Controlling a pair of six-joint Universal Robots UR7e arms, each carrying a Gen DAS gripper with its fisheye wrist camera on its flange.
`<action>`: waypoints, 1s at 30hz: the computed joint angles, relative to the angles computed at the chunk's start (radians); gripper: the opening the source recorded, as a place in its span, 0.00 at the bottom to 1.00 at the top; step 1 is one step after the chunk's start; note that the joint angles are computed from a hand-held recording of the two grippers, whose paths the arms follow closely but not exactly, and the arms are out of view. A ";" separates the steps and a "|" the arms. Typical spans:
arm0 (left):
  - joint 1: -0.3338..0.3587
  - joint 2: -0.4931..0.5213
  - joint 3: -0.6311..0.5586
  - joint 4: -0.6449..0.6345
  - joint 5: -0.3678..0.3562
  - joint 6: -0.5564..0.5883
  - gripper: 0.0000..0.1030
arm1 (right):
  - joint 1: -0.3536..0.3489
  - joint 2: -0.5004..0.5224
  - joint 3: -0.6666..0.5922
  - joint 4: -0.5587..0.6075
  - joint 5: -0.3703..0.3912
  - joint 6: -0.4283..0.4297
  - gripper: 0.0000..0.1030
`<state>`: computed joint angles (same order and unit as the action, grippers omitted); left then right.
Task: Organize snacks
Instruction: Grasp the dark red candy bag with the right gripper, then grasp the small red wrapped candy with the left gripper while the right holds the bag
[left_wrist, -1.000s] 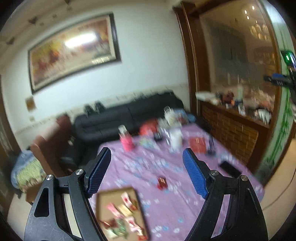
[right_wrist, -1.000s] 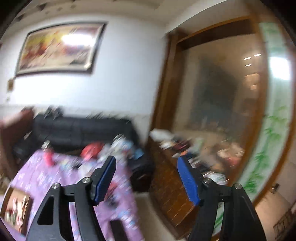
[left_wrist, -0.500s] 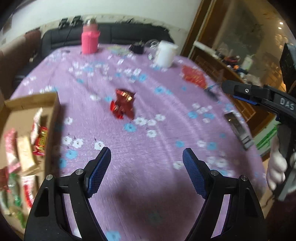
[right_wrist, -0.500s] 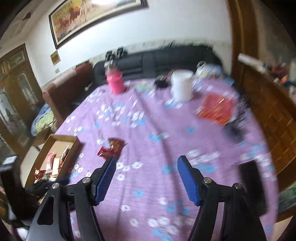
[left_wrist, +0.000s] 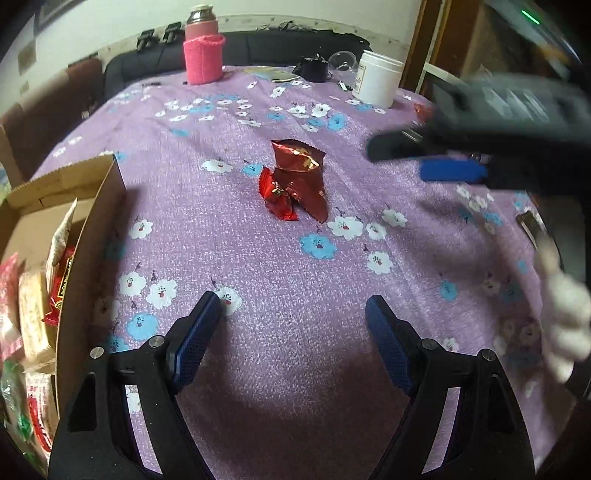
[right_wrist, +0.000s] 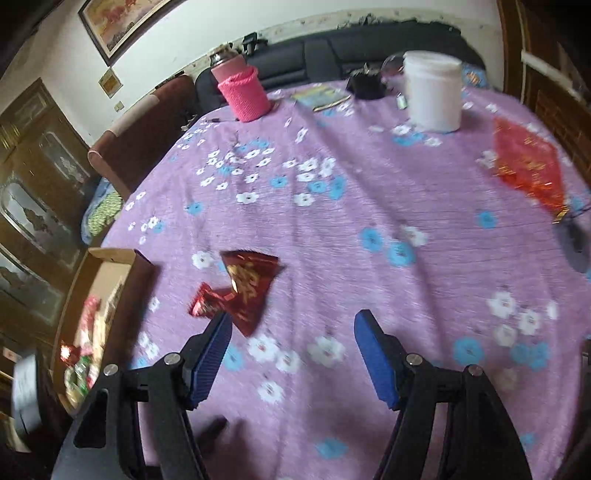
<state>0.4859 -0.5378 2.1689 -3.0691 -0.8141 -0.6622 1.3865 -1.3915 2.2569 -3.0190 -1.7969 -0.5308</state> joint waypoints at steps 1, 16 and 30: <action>0.004 0.002 -0.004 0.001 -0.001 0.008 0.82 | 0.003 0.014 -0.017 0.020 0.005 0.016 0.69; 0.013 0.016 -0.051 0.087 -0.023 0.099 1.00 | 0.107 0.224 -0.178 0.120 -0.166 0.044 0.29; 0.003 0.015 -0.040 0.086 -0.020 0.090 1.00 | -0.103 -0.042 0.054 -0.074 0.019 -0.024 0.27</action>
